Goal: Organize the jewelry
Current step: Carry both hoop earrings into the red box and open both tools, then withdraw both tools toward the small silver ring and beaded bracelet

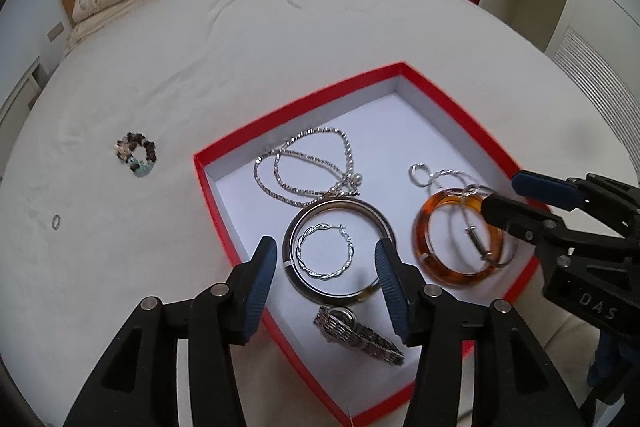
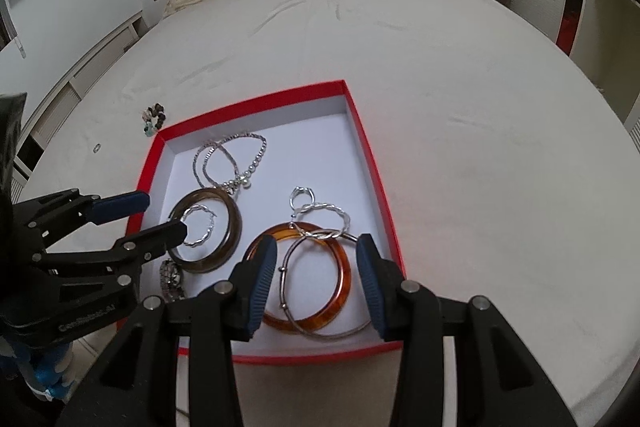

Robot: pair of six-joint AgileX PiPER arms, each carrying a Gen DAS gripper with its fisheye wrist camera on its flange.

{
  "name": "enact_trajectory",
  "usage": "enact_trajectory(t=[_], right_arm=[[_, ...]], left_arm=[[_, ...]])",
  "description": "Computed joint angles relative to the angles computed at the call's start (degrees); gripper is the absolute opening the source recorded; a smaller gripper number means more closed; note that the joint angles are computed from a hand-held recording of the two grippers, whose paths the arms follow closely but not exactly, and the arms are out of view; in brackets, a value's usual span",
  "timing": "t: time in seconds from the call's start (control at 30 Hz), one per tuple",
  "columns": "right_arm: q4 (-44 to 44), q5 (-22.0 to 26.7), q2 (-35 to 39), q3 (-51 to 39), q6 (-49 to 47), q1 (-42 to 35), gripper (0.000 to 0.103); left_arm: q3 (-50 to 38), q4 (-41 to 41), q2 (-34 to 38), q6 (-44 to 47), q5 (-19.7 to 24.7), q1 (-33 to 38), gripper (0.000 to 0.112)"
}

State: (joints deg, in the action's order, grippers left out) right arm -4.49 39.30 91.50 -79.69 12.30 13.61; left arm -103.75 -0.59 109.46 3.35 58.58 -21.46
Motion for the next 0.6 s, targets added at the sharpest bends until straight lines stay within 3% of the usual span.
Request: enact_trajectory(t=[0.6], right_arm=[[-12.48, 6.76, -8.07, 0.02, 14.26, 10.08, 0.04]], left_arm=[[7.93, 0.1, -15.87, 2.74, 1.01, 4.03, 0.057]])
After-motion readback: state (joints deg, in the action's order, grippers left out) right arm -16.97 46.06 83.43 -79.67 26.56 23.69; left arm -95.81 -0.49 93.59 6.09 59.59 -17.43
